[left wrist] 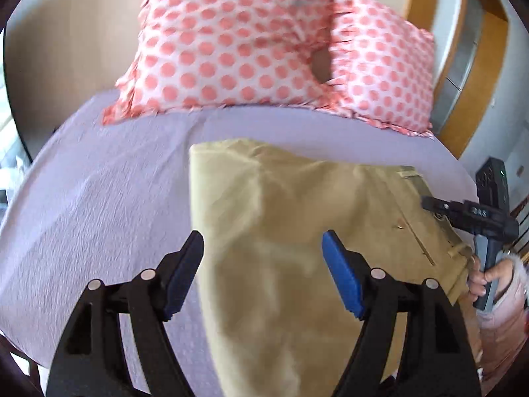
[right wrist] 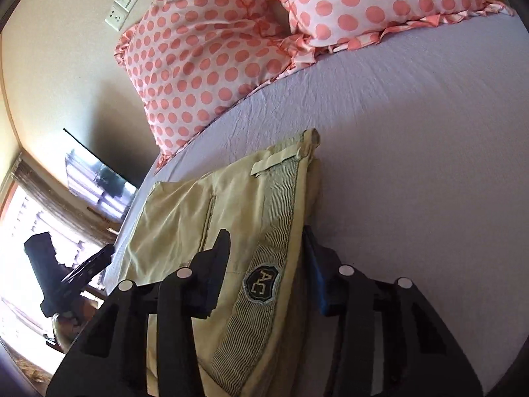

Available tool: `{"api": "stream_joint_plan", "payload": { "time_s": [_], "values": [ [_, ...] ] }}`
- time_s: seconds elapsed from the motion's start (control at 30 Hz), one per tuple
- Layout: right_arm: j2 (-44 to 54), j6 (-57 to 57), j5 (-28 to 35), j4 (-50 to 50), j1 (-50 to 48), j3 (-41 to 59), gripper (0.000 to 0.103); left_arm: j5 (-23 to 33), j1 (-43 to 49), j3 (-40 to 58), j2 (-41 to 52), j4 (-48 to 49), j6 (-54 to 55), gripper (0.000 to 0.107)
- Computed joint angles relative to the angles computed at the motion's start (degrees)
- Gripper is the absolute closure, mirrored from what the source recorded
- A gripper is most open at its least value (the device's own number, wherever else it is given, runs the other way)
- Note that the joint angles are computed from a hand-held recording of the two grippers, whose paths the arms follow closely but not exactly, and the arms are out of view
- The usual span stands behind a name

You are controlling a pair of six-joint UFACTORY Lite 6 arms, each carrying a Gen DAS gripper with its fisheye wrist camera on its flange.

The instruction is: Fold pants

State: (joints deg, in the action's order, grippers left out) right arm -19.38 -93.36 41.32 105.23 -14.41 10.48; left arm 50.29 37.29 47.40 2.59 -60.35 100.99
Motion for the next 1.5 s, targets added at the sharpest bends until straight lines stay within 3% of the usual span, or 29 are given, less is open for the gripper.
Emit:
{"api": "stream_joint_plan", "payload": {
  "time_s": [0.13,0.33,0.4,0.47,0.5,0.53,0.63,0.77,0.87,0.93,1.03,1.13,1.23,1.27,1.3,1.33,1.37,1.4,1.5],
  "values": [
    [5.32,0.6,2.72,-1.55,-4.31,2.8,0.069,1.01,-2.48,12.02,13.37,5.96,-9.47,0.033],
    [14.21,1.63,9.35,-4.29,-5.7,8.18,0.069,6.36,-7.64,23.77,24.09,9.51,-16.31,0.029],
    [17.17,1.9,11.35,-5.35,-6.93,9.78,0.08,9.11,-8.83,29.75,28.55,9.8,-19.13,0.027],
    [21.8,1.14,15.28,-6.23,-8.39,11.24,0.089,11.16,-9.32,34.65,32.36,9.2,-22.1,0.039],
    [22.32,0.55,17.36,-6.76,-9.41,11.15,0.091,11.0,-9.61,36.66,33.82,9.71,-24.26,0.062],
    [21.16,-0.05,18.12,-6.86,-9.62,10.62,0.091,11.73,-9.17,37.98,34.88,9.8,-25.24,0.075],
    [17.32,-0.01,20.01,-6.43,-8.9,10.24,0.092,14.52,-7.94,40.09,35.63,9.72,-25.51,0.085],
    [17.83,3.42,16.7,-5.17,-4.97,16.71,0.093,9.83,-10.56,38.83,31.22,9.68,-25.7,0.088],
    [22.65,5.28,14.46,-3.48,-3.55,24.7,0.093,8.16,-14.05,45.03,32.64,9.38,-30.32,0.093],
    [26.59,6.41,13.12,-1.91,-3.32,30.76,0.094,2.79,-18.17,49.16,33.99,9.49,-33.16,0.093],
    [32.54,5.3,8.83,2.65,-2.77,38.2,0.094,-5.71,-25.15,59.21,40.72,12.7,-40.88,0.092],
    [39.0,6.13,-1.38,4.21,-0.38,44.1,0.093,-9.67,-30.57,73.42,52.15,23.2,-55.61,0.085],
    [39.72,8.51,-13.17,0.86,2.95,44.84,0.076,-12.32,-31.14,73.53,53.38,25.0,-58.15,0.073],
    [37.38,6.93,-16.03,2.39,3.52,43.04,0.066,-14.7,-30.28,69.22,50.76,22.2,-54.2,0.071],
    [33.92,2.94,-18.08,6.32,3.79,40.42,0.065,-18.65,-29.41,63.23,46.7,19.44,-50.44,0.071],
    [30.67,-1.33,-17.74,9.95,3.56,37.99,0.063,-20.82,-27.97,57.7,42.71,14.28,-44.44,0.069],
    [27.48,-3.23,-15.02,11.17,2.68,35.47,0.052,-20.6,-26.33,53.3,39.12,8.64,-38.44,0.067],
    [25.5,-2.74,-11.52,10.29,1.7,33.82,0.041,-17.97,-24.26,49.47,35.95,2.73,-32.45,0.064],
    [25.05,2.02,-3.19,4.4,1.45,33.33,0.035,-5.59,-20.31,43.92,31.35,-1.9,-24.86,0.052]
  ]
}}
